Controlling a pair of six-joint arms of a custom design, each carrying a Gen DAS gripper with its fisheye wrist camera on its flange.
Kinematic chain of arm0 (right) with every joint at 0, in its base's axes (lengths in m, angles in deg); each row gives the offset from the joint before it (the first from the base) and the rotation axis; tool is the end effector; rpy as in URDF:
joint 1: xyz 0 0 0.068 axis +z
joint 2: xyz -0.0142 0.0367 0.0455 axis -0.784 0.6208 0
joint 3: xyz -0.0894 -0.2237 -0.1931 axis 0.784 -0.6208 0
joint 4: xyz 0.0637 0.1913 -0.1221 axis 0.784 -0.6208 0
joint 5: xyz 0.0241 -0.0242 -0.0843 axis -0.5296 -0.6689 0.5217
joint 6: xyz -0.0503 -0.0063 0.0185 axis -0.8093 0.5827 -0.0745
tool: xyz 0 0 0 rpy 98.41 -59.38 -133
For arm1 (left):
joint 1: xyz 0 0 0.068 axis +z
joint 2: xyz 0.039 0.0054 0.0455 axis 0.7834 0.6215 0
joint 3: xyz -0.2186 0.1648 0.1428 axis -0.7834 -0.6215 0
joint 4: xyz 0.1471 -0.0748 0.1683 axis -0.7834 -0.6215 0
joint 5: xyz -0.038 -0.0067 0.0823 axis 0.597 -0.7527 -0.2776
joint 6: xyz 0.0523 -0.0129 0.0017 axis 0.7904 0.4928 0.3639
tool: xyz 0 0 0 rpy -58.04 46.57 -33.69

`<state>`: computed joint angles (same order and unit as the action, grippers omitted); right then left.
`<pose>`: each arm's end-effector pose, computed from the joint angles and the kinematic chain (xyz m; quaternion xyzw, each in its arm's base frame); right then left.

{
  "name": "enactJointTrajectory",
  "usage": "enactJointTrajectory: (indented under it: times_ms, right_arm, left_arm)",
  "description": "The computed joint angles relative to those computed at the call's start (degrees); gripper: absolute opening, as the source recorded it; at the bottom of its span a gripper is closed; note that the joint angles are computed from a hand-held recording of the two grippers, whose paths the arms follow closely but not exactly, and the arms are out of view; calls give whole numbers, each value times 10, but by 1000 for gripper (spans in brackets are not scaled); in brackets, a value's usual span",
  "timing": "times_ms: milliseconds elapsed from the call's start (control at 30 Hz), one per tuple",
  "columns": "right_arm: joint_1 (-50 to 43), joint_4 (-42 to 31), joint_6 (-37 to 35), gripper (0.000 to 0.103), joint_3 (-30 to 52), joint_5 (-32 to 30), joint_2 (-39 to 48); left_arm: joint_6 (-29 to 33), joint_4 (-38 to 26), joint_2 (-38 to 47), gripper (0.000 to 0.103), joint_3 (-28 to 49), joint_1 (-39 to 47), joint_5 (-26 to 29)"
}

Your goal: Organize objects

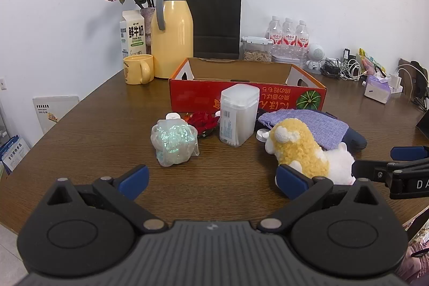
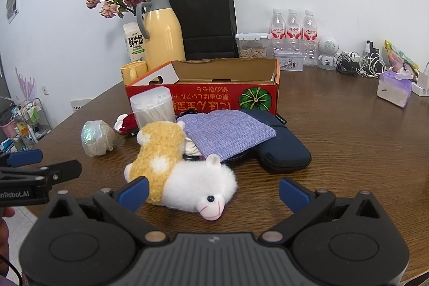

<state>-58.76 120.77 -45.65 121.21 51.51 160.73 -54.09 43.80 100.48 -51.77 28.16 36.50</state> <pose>0.3219 -0.0204 0.0903 -0.1996 0.8540 0.1690 0.4497 0.2277 -0.0786 0.0701 -0.1013 0.8558 0.0549 0.5044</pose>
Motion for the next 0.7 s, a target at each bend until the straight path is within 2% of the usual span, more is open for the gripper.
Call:
enactJointTrajectory:
  times_ms: [700]
  right_arm:
    - [-1,6,2,103,0,-1,5]
  left_arm:
    - [0,1,-1,103,-1,1,2]
